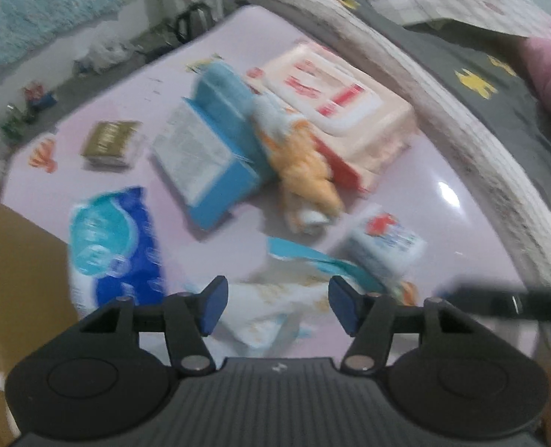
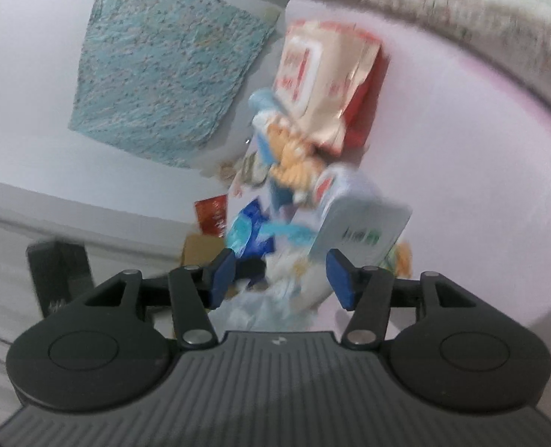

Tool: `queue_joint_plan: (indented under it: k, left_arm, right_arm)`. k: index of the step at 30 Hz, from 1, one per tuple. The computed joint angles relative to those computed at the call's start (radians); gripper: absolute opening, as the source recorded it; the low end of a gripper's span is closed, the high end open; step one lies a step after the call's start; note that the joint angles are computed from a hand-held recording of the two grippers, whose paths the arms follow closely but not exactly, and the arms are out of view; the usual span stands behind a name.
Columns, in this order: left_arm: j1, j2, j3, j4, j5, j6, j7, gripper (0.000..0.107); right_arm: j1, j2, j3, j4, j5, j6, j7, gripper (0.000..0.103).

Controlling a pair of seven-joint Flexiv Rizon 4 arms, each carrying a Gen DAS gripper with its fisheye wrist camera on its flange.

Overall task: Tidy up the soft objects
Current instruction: 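Grasp the white packet with blue trim with the left tool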

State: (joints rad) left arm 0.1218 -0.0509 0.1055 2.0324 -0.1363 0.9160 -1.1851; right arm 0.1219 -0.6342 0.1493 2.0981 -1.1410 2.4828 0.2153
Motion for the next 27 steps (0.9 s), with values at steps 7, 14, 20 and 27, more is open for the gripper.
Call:
queue_joint_plan:
  k: [7,14,20,27]
  left_arm:
    - [0.018,-0.052,-0.001,-0.047,0.016,0.007,0.022,0.058]
    - [0.015,-0.14,-0.006,-0.149,0.032,-0.092,-0.005,0.078]
    - [0.02,-0.201,-0.015,-0.208,0.007,-0.15,-0.002,0.084]
    - [0.031,-0.226,-0.029,-0.223,-0.068,-0.213,0.025,0.09]
  right_arm:
    - [0.057,-0.061,0.01,-0.058,-0.08,-0.038,0.097,0.054]
    - [0.102,-0.069,0.004,-0.088,-0.089,-0.101,0.106,0.054]
    - [0.121,-0.079,0.024,-0.076,-0.025,-0.129,0.044,0.046]
    - [0.141,-0.077,0.067,-0.054,0.128,-0.165,-0.078,0.041]
